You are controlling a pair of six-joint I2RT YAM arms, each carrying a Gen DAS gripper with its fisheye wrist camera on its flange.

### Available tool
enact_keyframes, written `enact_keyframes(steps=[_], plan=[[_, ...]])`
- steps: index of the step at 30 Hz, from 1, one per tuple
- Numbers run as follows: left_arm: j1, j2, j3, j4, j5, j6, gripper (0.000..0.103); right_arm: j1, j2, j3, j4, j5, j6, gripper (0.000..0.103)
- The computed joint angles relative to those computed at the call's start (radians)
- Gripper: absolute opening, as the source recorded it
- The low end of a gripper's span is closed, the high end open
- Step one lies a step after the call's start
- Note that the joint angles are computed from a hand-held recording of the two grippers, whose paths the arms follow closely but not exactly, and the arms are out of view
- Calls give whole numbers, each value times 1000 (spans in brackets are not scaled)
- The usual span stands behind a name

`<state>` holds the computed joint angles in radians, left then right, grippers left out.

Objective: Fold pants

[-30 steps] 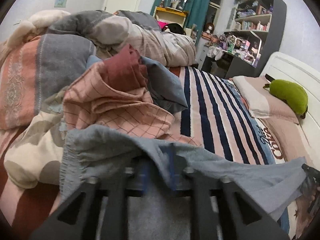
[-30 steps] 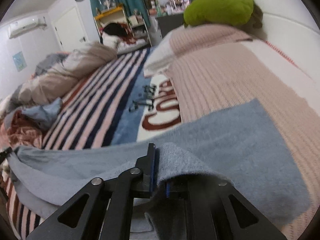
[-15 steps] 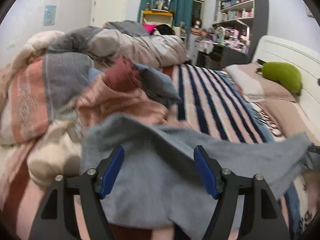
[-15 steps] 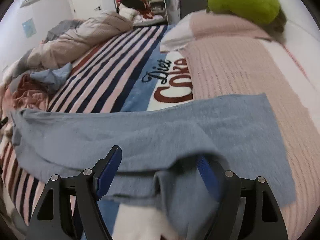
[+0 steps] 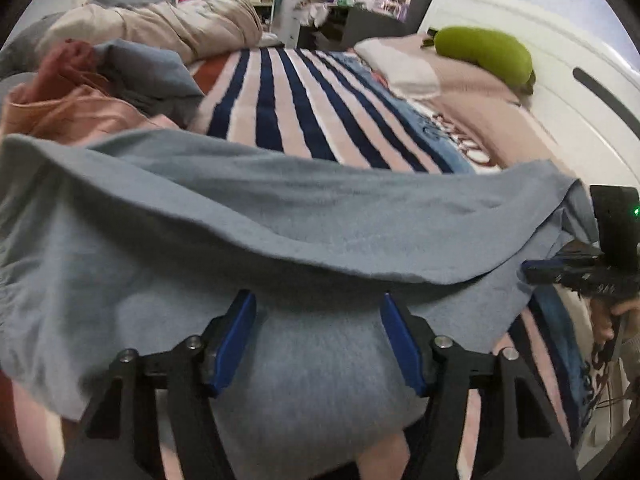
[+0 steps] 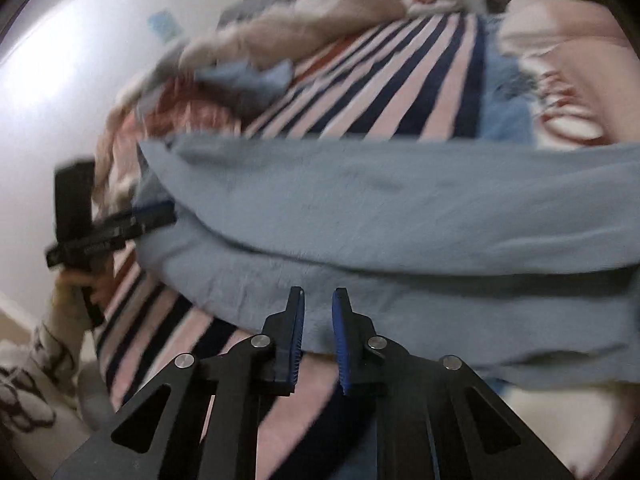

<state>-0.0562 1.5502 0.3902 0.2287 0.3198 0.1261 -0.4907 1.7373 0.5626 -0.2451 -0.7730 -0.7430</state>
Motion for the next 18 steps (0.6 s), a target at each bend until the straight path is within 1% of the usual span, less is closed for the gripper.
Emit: enact_keyframes(steps=[2, 3, 4, 5, 7, 10, 11, 14, 18], plan=[[-19, 66, 39, 6, -12, -6, 52, 67, 63, -6, 128, 23, 91, 8], [-24, 88, 51, 13, -22, -7, 46, 84, 85, 0, 159, 25, 117, 7], [-35, 113, 67, 21, -39, -11, 42, 97, 101, 5, 184, 25, 139, 7], [-33, 127, 79, 22, -41, -6, 41, 106, 114, 17, 198, 23, 163, 7], [-33, 158, 104, 34, -48, -5, 41, 121, 126, 30, 235, 33, 210, 3], [-28, 186, 146, 27, -67, 18, 41, 139, 113, 40, 277, 48, 263, 3], [-27, 198, 169, 17, -71, 26, 41, 152, 107, 45, 302, 72, 288, 3], [-8, 239, 255, -52, -52, 39, 41, 196, 128, 83, 353, 139, 342, 3], [23, 296, 383, -129, -22, 28, 41, 238, 188, 165, 372, 210, 390, 3]])
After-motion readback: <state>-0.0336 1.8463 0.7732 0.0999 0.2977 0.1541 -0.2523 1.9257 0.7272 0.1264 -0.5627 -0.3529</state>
